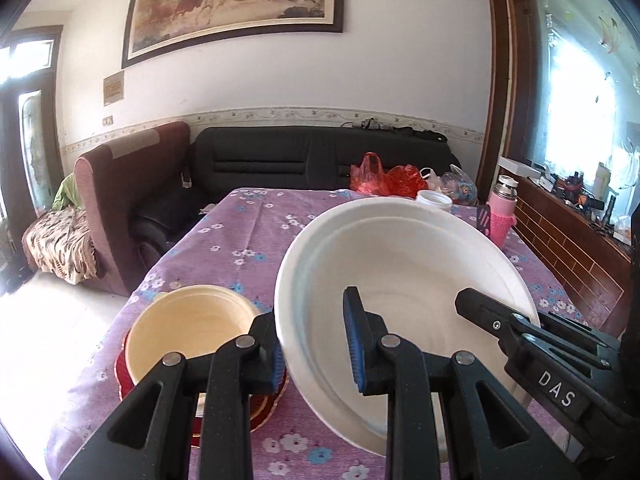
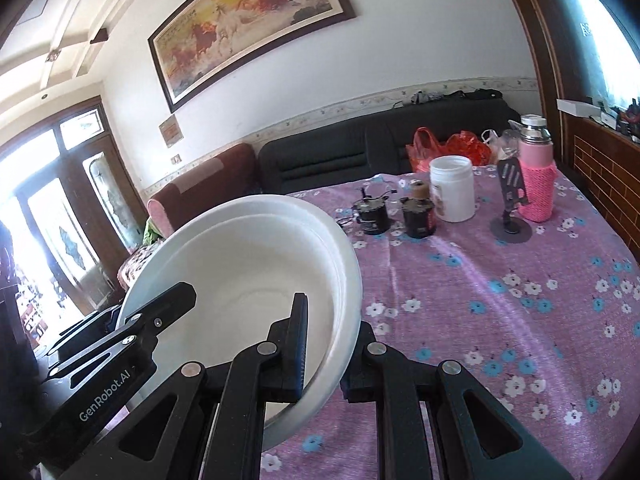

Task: Organize plates and bowls
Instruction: 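Carry the white plate and lower it onto the stack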

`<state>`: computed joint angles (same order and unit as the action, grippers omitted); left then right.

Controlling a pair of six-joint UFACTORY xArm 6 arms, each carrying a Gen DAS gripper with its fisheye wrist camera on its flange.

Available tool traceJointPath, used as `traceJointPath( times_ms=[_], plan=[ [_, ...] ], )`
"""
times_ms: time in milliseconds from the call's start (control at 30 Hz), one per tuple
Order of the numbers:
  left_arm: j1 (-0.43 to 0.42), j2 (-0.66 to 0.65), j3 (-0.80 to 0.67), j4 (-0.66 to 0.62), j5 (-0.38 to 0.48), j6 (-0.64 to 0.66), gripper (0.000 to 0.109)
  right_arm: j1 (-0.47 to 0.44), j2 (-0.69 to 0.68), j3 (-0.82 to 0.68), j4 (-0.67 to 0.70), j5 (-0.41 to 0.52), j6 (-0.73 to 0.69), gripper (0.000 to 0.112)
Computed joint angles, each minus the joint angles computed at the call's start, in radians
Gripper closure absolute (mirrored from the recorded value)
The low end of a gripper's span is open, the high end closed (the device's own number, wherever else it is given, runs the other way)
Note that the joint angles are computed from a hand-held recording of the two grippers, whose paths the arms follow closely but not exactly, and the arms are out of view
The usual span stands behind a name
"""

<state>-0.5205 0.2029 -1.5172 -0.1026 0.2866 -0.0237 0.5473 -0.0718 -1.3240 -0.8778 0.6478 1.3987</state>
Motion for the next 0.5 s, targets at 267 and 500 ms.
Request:
traceJointPath(
  times_ms=[267,500],
  plan=[
    [0.108,0.006,0.013,-0.047,-0.001,-0.003,0.085,0.031,0.268,-0.304,0.143,0.013,-0.202,0.098],
    [0.174,0.059,-0.025,-0.059,0.013,-0.01,0.085,0.046,0.493,-0.586,0.257,0.076,-0.376,0.098]
  ],
)
